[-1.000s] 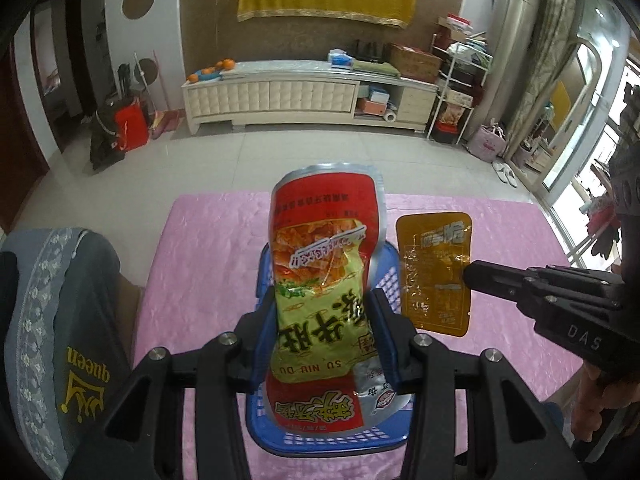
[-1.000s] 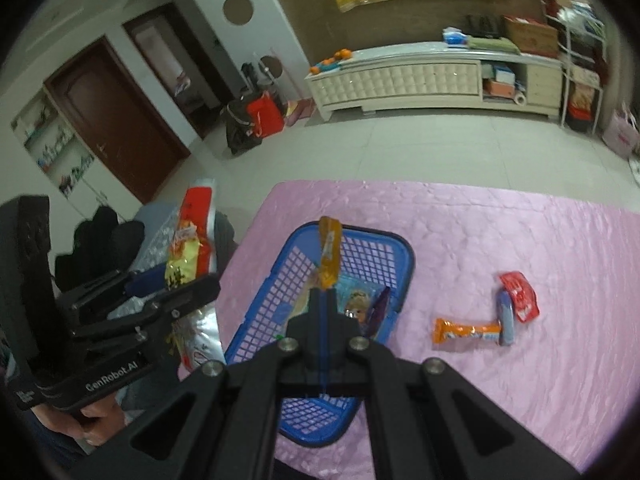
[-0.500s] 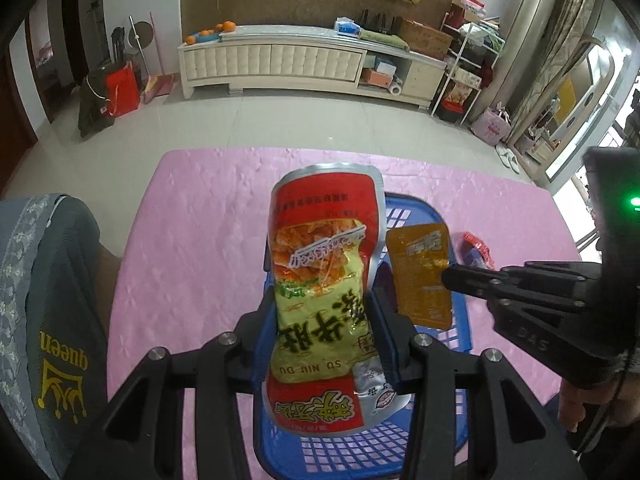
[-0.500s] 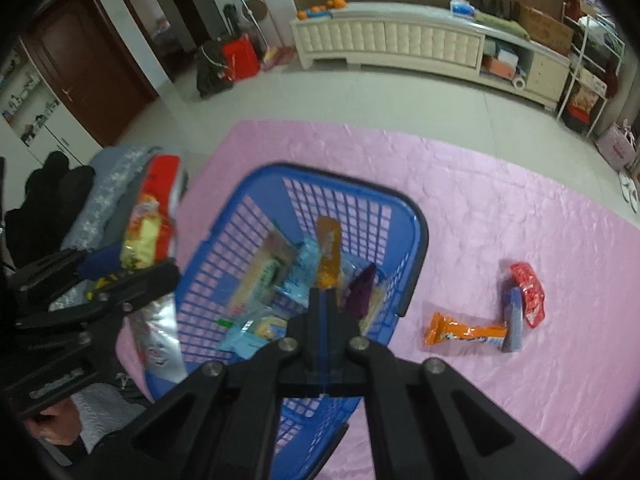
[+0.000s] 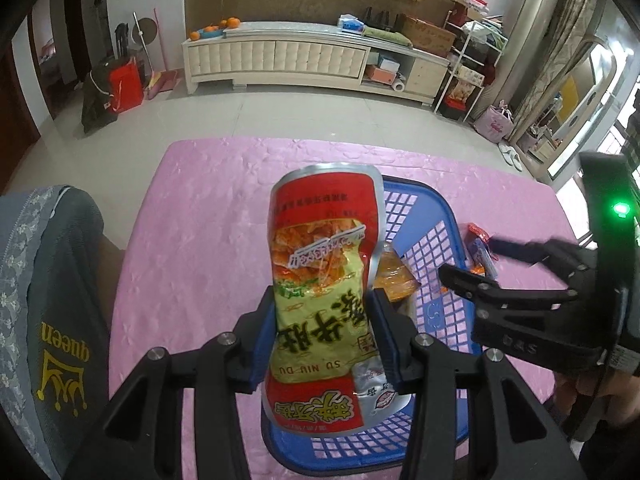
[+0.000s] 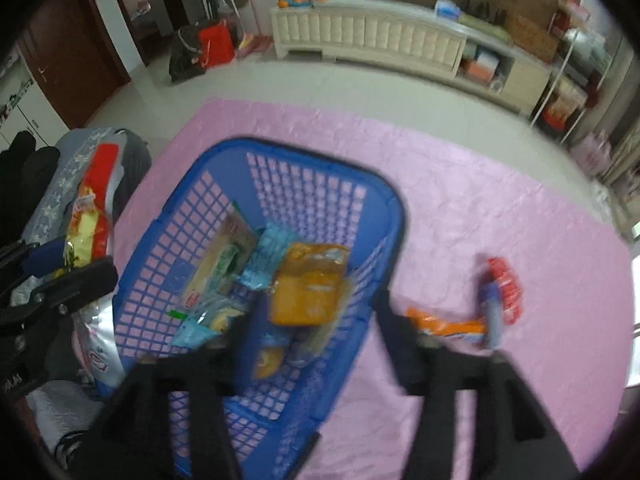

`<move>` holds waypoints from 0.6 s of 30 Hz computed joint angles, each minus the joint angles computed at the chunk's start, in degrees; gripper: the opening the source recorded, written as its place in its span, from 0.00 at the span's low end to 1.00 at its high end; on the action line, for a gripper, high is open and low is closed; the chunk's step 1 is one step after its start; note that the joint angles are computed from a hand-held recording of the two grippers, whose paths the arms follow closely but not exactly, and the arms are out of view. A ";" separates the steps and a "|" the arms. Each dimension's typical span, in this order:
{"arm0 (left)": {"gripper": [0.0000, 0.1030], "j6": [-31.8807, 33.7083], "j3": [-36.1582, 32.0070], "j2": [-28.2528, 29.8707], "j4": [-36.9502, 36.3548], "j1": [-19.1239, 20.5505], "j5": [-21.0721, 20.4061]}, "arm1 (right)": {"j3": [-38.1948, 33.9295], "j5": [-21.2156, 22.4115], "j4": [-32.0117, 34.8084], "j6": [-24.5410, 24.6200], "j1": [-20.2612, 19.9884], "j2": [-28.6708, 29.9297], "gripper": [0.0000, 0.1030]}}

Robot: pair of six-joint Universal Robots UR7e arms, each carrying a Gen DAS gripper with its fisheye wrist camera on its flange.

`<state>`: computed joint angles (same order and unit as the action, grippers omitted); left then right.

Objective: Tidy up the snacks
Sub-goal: 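Carry both over the blue basket and open the right gripper to drop the sachet, then lower the red-and-green pouch into the blue basket and open the left gripper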

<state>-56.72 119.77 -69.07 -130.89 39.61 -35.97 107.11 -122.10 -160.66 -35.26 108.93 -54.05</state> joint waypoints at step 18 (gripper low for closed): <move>0.49 10.01 -5.42 7.87 -7.78 4.55 -2.96 | 4.94 2.75 -21.91 -14.07 -2.61 -1.46 0.89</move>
